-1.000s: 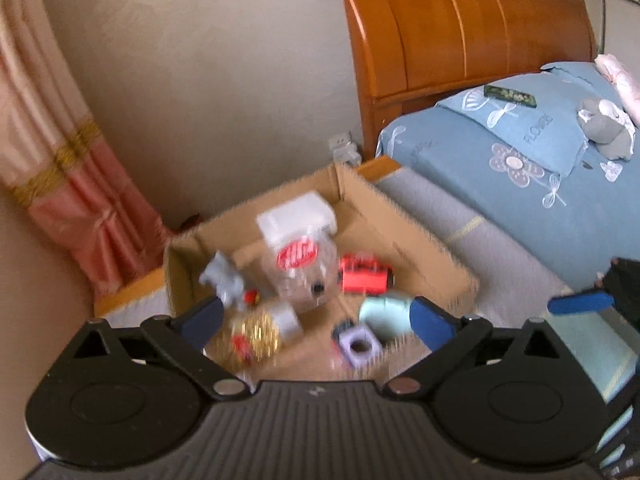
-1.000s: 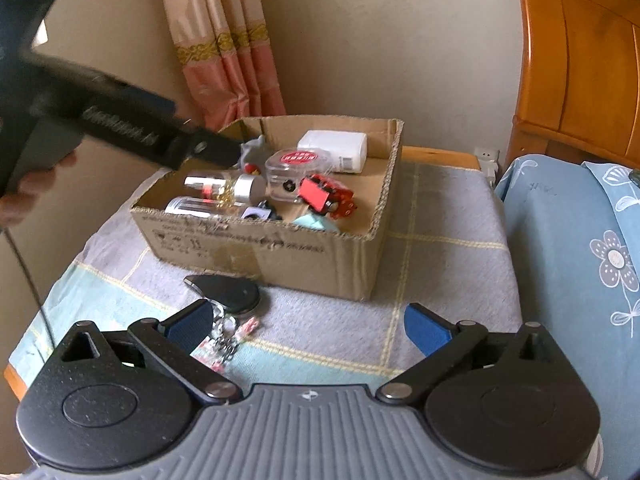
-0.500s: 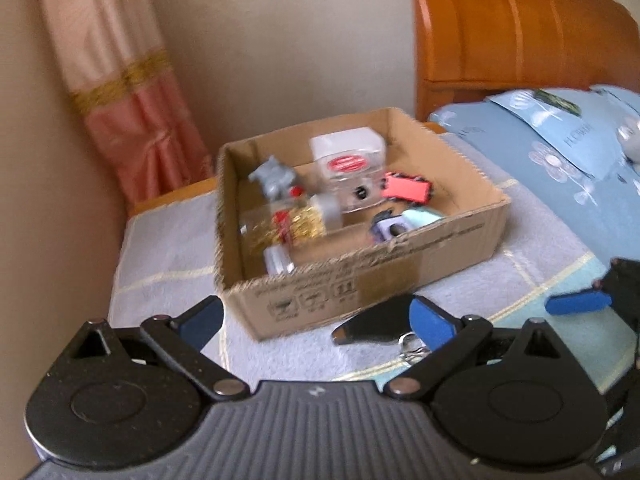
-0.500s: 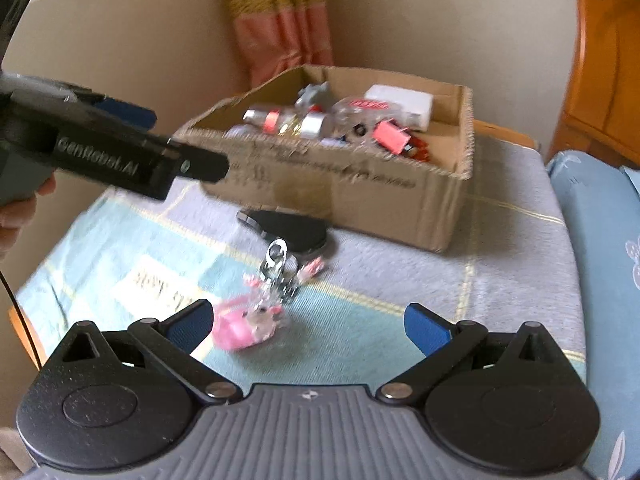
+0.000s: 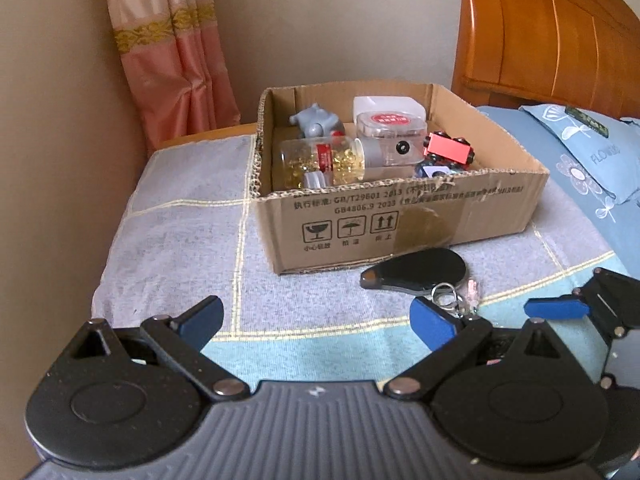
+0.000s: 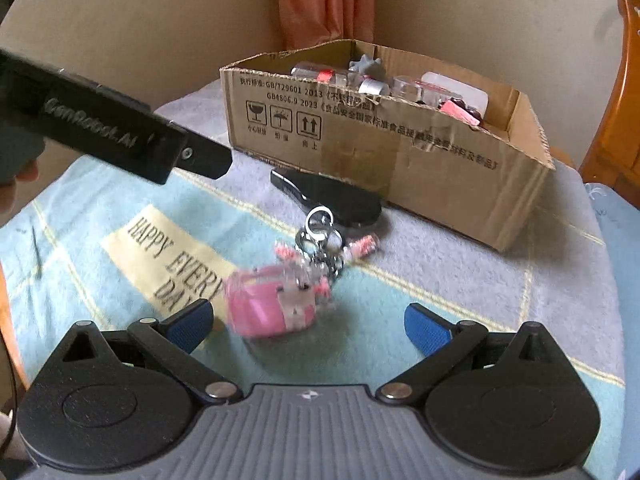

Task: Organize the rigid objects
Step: 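Withdraw both tools from the box toward the pink keychain charm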

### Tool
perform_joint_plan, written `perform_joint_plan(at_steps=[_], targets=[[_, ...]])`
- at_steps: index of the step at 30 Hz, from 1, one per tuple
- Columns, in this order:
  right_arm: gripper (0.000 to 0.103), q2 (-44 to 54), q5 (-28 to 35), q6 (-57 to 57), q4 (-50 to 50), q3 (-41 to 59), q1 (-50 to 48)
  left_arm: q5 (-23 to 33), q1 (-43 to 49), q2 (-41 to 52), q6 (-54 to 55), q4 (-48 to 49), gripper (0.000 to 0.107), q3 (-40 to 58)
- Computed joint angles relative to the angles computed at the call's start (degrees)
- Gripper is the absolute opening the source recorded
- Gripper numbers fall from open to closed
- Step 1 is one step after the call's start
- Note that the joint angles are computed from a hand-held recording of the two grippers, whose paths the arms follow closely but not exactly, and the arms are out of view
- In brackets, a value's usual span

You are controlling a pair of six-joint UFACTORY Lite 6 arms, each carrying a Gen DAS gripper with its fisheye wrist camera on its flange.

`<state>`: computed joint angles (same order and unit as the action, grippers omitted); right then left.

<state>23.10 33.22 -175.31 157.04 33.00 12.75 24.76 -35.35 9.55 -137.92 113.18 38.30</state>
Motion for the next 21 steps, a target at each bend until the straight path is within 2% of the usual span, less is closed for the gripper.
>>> perform_joint_plan(at_steps=[6, 13, 21], targets=[[0.103, 3.7, 1.4, -1.7, 5.7, 3.7, 0.7, -3.0, 1.8, 3.8, -3.6, 5.0, 0.099, 3.2], [0.103, 3.7, 2.4, -2.8, 9.9, 3.4, -2.9, -5.3, 1.6, 9.9, -4.9, 7.7, 0.099, 9.6], [0.103, 4.1, 7.4, -3.3, 6.4, 0.5, -7.4, -8.3, 0.3, 19.4, -2.8, 6.2, 0.099, 20.3]])
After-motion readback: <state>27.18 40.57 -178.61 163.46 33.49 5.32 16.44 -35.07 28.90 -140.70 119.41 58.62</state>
